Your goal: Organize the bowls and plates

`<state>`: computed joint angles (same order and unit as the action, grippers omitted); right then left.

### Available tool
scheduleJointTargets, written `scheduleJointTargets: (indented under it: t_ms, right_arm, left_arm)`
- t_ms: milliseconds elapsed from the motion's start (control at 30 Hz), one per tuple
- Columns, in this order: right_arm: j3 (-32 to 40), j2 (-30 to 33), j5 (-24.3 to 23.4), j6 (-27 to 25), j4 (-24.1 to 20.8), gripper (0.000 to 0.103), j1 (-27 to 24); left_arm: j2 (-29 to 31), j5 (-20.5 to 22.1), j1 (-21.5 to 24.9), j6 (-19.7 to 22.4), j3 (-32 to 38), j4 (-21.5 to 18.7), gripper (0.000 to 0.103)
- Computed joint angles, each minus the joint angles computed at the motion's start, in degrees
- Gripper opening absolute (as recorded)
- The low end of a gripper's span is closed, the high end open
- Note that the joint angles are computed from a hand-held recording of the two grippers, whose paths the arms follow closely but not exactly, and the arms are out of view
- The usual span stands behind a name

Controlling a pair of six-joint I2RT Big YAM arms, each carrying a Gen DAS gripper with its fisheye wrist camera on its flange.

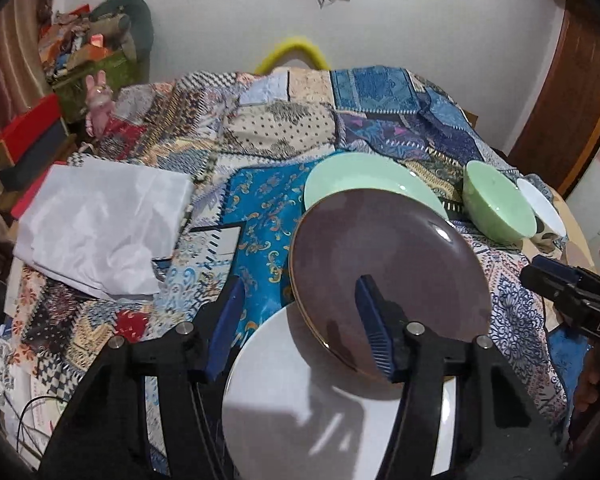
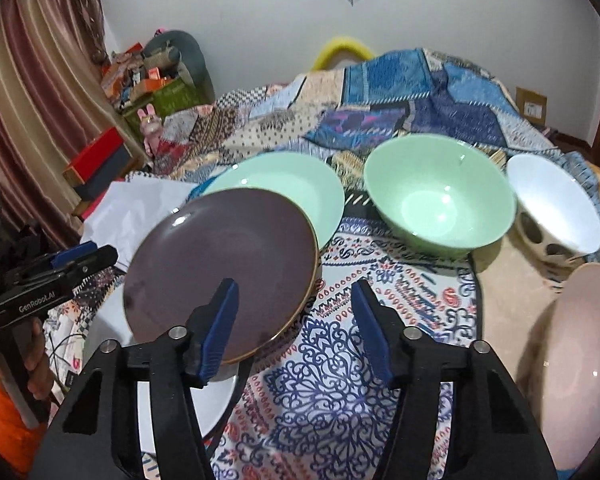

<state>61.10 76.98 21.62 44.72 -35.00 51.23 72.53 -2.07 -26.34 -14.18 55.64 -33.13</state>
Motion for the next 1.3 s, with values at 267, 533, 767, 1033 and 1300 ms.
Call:
scheduleJointTargets:
  t_ms: [267,533,767,1033,1300]
  right_arm:
    - [0.53,3.02,-4.88,-0.52,0.86,0.039,-2.36]
    - [1.29,5.05,-8.22,-1.31,1.3,0.026,-3.65]
    - [1.57,6.21,-11.16,-1.3,2.17,0.023,-4.89]
    - [1.0,6.35,-12.34,-0.53,3.92,0.023,-5.41]
    - [0.65,5.35,-11.72,0.17,3.01,0.023,-5.17]
  left_arm:
    - [6.6,6.12,2.42,-0.03,2.91,-0.82,0.039]
    - [9.29,9.0,2.57,0.69,4.52,-0.99,0.032]
    - [10.81,9.93,2.52,1.22,6.11,-1.76,0.031]
    - [11.02,9.89,2.12,1.69,6.8,-3.25,0.031]
    - [9.67,9.03,1.04,0.48,6.05,-3.91,0.031]
